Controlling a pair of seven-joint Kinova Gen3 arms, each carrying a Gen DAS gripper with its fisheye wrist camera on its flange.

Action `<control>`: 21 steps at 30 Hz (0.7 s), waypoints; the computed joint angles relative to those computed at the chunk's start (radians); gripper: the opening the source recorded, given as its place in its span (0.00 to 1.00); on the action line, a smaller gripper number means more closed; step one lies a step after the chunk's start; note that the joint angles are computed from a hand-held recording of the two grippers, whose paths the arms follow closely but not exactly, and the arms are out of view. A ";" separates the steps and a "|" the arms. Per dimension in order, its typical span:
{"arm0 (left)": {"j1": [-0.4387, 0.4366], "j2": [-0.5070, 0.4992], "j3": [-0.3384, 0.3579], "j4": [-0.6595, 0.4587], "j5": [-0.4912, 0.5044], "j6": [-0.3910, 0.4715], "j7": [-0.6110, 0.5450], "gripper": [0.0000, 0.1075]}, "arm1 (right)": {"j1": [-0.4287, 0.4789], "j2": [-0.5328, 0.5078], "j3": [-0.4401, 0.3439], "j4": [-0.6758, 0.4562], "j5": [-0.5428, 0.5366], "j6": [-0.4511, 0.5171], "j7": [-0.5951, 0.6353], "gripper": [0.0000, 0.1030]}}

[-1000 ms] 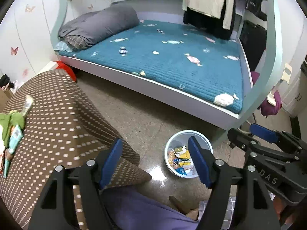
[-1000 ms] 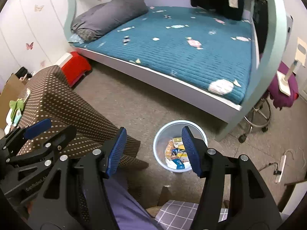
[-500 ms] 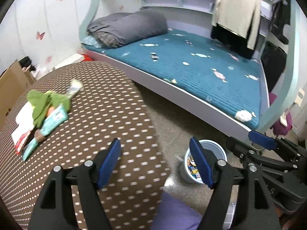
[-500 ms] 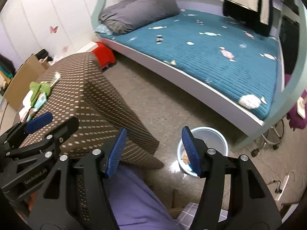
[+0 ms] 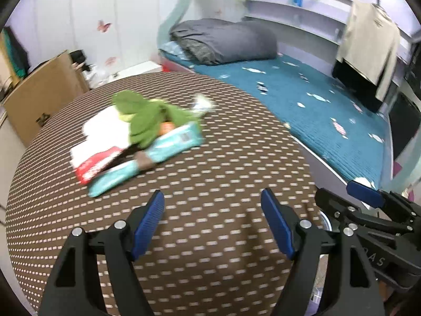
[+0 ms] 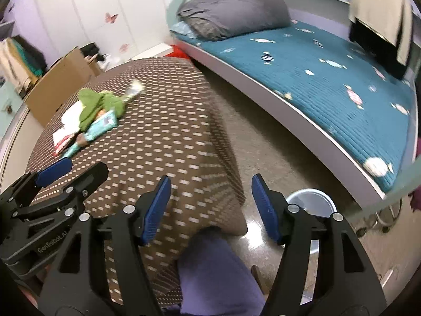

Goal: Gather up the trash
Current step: 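Move both open tools back over the table, then grasp the white tissue pack with the left tool while the right tool grasps the teal packet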

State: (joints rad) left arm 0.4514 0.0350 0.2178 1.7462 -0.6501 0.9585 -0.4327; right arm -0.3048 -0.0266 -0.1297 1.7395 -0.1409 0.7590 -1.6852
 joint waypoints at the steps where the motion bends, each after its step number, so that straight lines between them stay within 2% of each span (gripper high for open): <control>1: -0.011 -0.018 -0.011 0.017 0.007 -0.003 -0.001 0.69 | -0.007 0.008 -0.006 -0.011 -0.002 0.004 0.000 0.64; 11: -0.162 -0.153 -0.016 0.155 0.060 -0.030 0.008 0.70 | -0.114 0.101 -0.060 -0.128 0.052 0.046 -0.064 0.68; 15: -0.232 -0.203 -0.022 0.199 0.095 -0.046 -0.022 0.70 | -0.166 0.142 -0.069 -0.178 0.102 0.063 -0.108 0.70; 21: -0.334 -0.261 -0.032 0.244 0.136 -0.068 -0.075 0.70 | -0.225 0.224 -0.070 -0.284 0.121 0.123 -0.154 0.74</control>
State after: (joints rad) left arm 0.1178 -0.2264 0.1855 1.9900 -0.5138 0.8909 -0.5080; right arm -0.5297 0.1975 -0.1998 1.4556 -0.0201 0.8820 -1.8394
